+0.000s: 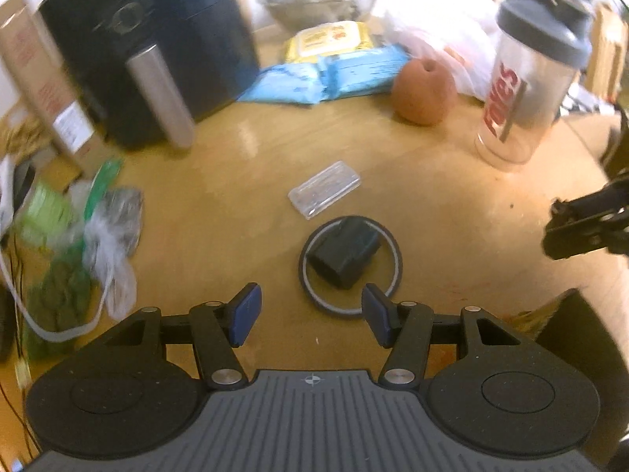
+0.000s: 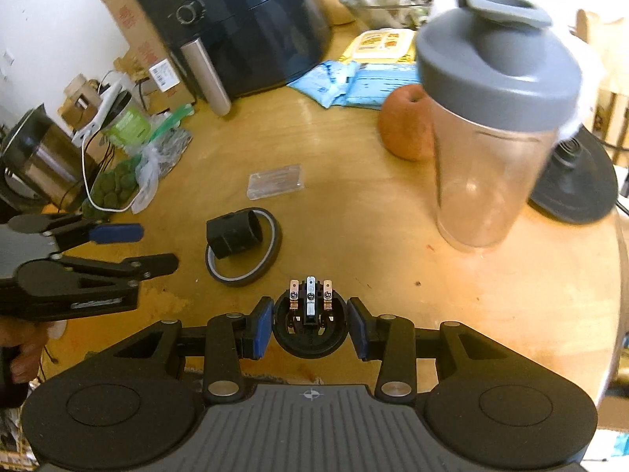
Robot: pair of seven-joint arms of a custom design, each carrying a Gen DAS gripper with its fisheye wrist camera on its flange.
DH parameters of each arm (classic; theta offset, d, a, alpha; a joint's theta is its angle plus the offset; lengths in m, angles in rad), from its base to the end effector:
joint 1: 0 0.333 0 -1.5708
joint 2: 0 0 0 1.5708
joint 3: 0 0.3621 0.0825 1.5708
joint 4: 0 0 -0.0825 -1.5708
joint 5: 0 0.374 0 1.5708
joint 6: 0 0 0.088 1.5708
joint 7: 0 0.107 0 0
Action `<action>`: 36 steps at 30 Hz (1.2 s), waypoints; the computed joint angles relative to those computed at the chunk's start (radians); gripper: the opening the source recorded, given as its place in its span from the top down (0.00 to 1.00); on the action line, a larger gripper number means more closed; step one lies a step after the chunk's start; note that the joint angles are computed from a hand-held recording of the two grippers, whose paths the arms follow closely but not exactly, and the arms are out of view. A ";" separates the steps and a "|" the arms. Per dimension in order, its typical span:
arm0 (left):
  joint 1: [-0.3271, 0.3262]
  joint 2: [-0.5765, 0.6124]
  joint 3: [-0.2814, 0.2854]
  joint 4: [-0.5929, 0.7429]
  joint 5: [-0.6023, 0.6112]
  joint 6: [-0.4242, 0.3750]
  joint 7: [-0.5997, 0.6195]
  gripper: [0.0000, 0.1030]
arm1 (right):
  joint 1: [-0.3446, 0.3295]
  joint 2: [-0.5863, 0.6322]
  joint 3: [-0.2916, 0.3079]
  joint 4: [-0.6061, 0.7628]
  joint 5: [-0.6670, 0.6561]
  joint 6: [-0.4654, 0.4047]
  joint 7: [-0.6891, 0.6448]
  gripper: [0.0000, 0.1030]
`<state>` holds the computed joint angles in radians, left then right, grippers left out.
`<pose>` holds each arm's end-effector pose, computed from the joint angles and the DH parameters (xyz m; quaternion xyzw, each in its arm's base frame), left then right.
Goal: Organize rigid objects
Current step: 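Lift the socket with the right gripper while the left approaches the black cup on the ring, then grasp the black cup with the left gripper and lift it off the ring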
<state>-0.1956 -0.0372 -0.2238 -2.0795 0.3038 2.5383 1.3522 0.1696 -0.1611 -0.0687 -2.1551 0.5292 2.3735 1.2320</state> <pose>0.5166 -0.2360 0.5483 -0.5280 0.8055 -0.1630 0.2139 0.5173 0.0559 0.5597 -0.7184 0.6349 -0.0067 0.2841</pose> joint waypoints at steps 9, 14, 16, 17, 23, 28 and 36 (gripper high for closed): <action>-0.040 0.093 0.006 0.043 0.188 0.024 0.114 0.46 | -0.006 -0.047 -0.013 -0.045 -0.011 0.026 0.058 0.58; -0.069 0.137 0.021 0.072 0.254 0.008 0.166 0.47 | -0.007 -0.064 -0.022 -0.065 -0.017 0.038 0.087 0.58; -0.076 0.154 0.026 0.087 0.249 -0.002 0.195 0.52 | -0.007 -0.071 -0.026 -0.072 -0.019 0.042 0.099 0.58; -0.080 0.160 0.029 0.092 0.248 -0.007 0.206 0.54 | -0.008 -0.076 -0.028 -0.076 -0.021 0.044 0.104 0.58; -0.095 0.169 0.042 0.093 0.260 -0.010 0.231 0.61 | -0.004 -0.102 -0.038 -0.098 -0.035 0.054 0.126 0.58; -0.086 0.154 0.044 0.090 0.174 -0.007 0.214 0.61 | 0.002 -0.108 -0.047 -0.104 -0.040 0.052 0.130 0.58; -0.037 0.097 0.043 0.074 -0.052 -0.041 0.128 0.61 | 0.015 -0.097 -0.056 -0.097 -0.006 0.046 0.091 0.58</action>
